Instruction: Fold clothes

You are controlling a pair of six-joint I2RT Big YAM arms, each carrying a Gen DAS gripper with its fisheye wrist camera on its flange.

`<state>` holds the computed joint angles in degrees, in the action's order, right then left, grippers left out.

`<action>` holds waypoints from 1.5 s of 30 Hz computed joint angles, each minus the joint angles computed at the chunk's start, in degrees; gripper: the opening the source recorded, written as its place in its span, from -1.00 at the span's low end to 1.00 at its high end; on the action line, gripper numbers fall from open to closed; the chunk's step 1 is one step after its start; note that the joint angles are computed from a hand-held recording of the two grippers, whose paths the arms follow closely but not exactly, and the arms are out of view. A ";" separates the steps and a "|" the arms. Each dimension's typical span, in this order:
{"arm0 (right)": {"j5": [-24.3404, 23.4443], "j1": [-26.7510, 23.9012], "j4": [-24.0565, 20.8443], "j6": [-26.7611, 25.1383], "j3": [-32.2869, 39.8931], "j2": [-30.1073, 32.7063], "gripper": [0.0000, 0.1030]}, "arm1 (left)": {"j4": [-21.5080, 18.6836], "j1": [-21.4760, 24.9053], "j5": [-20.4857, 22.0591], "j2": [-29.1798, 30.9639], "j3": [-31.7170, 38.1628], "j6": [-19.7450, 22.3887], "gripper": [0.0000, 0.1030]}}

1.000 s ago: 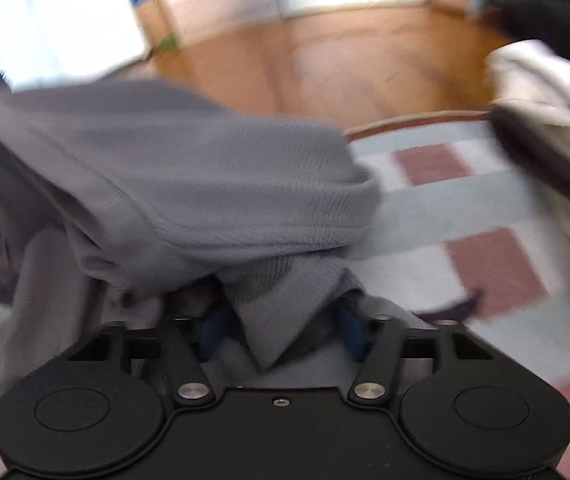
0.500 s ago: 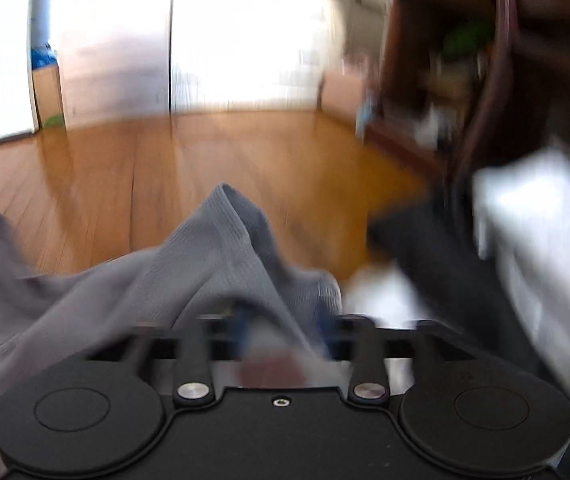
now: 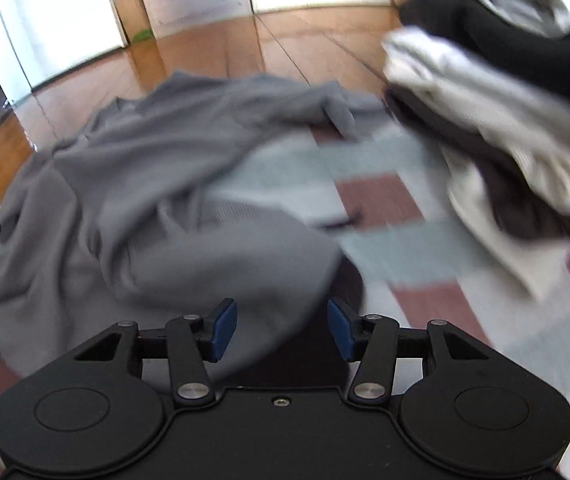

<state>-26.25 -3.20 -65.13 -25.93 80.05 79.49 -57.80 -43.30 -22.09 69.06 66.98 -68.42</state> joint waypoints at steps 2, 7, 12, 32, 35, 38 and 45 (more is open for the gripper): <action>-1.00 -0.81 -2.54 -1.50 0.06 0.07 0.08 | 1.19 0.25 2.18 -0.73 -1.50 -2.99 0.18; -3.38 -1.45 0.83 3.80 -2.46 -1.22 0.08 | -3.31 -1.68 0.68 1.50 0.65 -2.67 0.19; -6.38 -2.01 3.02 9.86 -2.09 1.00 0.08 | 0.91 -1.57 4.75 2.16 -1.19 -2.35 0.38; -1.16 -1.44 17.44 -3.23 -3.86 -7.02 -0.84 | -12.73 -5.41 -13.44 7.70 7.64 -0.55 -0.88; 0.60 0.84 16.25 -10.48 -7.33 -8.05 0.00 | -19.52 -5.30 -16.57 9.17 9.48 -3.16 -0.89; 3.88 2.60 12.49 -18.55 -7.07 -6.27 0.10 | -18.88 -4.86 -15.16 7.82 7.93 -4.94 -0.89; 7.11 0.23 10.62 -23.80 -5.29 -3.38 0.13 | -16.58 -3.04 -12.24 6.47 5.94 -4.68 -0.89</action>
<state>-19.15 -2.97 -54.51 -49.72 74.76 76.11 -74.38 -46.34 -34.33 75.53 72.91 -73.11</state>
